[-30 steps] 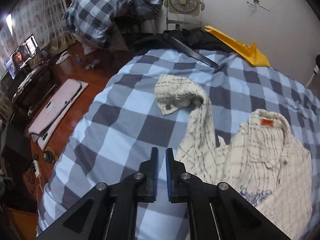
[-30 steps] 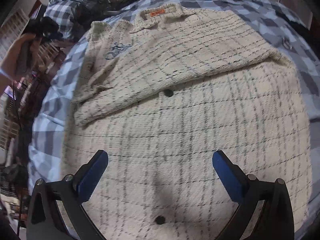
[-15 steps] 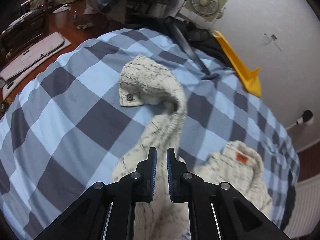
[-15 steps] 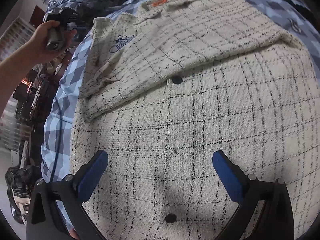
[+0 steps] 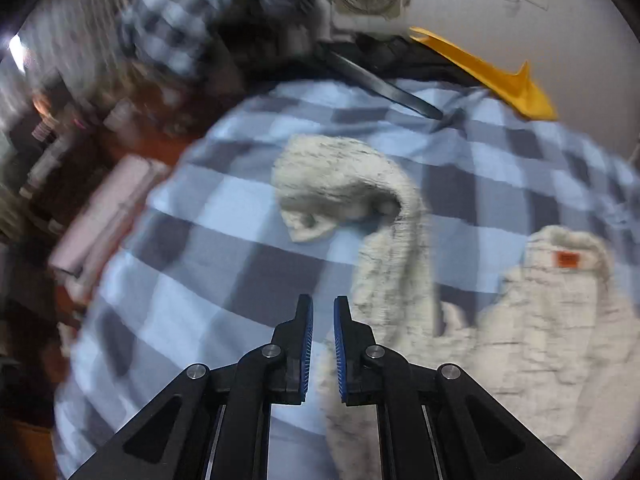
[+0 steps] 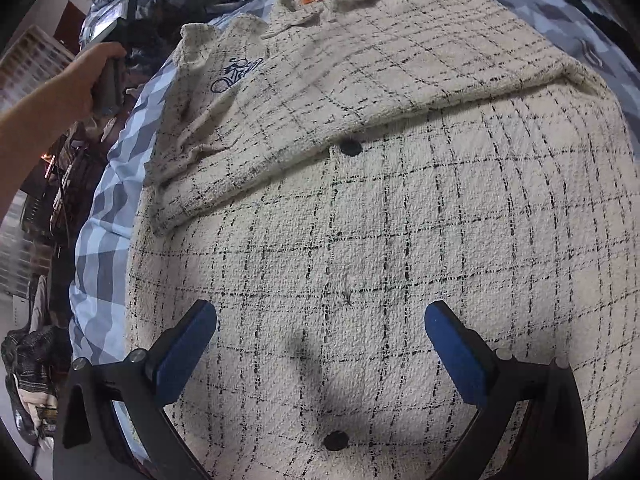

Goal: Fold small clothes
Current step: 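Grasp the sleeve cuff with the left gripper and lift it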

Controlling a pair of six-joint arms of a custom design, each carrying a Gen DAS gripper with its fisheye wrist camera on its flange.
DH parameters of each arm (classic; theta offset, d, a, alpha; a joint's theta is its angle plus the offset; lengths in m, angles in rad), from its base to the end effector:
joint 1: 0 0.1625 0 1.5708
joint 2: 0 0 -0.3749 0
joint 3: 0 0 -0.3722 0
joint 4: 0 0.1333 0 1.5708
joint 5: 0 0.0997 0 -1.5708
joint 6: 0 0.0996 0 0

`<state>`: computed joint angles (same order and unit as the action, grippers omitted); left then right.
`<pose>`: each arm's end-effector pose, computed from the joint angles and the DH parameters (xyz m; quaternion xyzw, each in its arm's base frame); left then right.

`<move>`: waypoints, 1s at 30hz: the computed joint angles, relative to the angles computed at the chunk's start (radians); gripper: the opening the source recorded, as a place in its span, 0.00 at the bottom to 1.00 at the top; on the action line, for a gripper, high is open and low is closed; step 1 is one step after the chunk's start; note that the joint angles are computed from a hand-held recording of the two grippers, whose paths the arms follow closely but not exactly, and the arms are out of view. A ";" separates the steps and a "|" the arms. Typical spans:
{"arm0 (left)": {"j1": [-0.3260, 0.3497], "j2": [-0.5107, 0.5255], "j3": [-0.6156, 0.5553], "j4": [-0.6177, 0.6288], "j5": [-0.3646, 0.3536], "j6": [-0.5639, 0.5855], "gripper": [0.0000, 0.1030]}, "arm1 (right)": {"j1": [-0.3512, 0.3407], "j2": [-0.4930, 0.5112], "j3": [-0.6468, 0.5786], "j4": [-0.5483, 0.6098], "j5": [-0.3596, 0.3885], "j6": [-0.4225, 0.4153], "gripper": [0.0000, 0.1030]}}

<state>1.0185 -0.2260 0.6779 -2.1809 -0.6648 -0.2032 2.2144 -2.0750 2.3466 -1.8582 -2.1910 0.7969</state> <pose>-0.2439 -0.7992 0.0390 0.1216 0.8887 -0.2270 0.3793 0.2274 -0.1775 0.3114 -0.0753 -0.9493 0.2069 0.2244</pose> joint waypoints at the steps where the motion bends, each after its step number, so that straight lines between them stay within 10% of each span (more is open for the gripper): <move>1: -0.004 0.001 -0.011 0.018 0.023 -0.020 0.08 | 0.000 0.000 -0.002 0.004 0.004 0.000 0.99; 7: -0.006 -0.003 -0.018 0.040 0.066 -0.010 0.09 | -0.011 -0.003 0.005 -0.010 0.005 0.002 0.99; 18: 0.009 -0.082 0.117 -0.103 -0.095 0.206 0.09 | 0.002 -0.003 -0.004 -0.007 0.003 0.009 0.99; 30: -0.001 -0.056 0.006 0.194 -0.074 0.130 0.09 | 0.008 0.012 -0.010 -0.004 0.010 0.019 0.99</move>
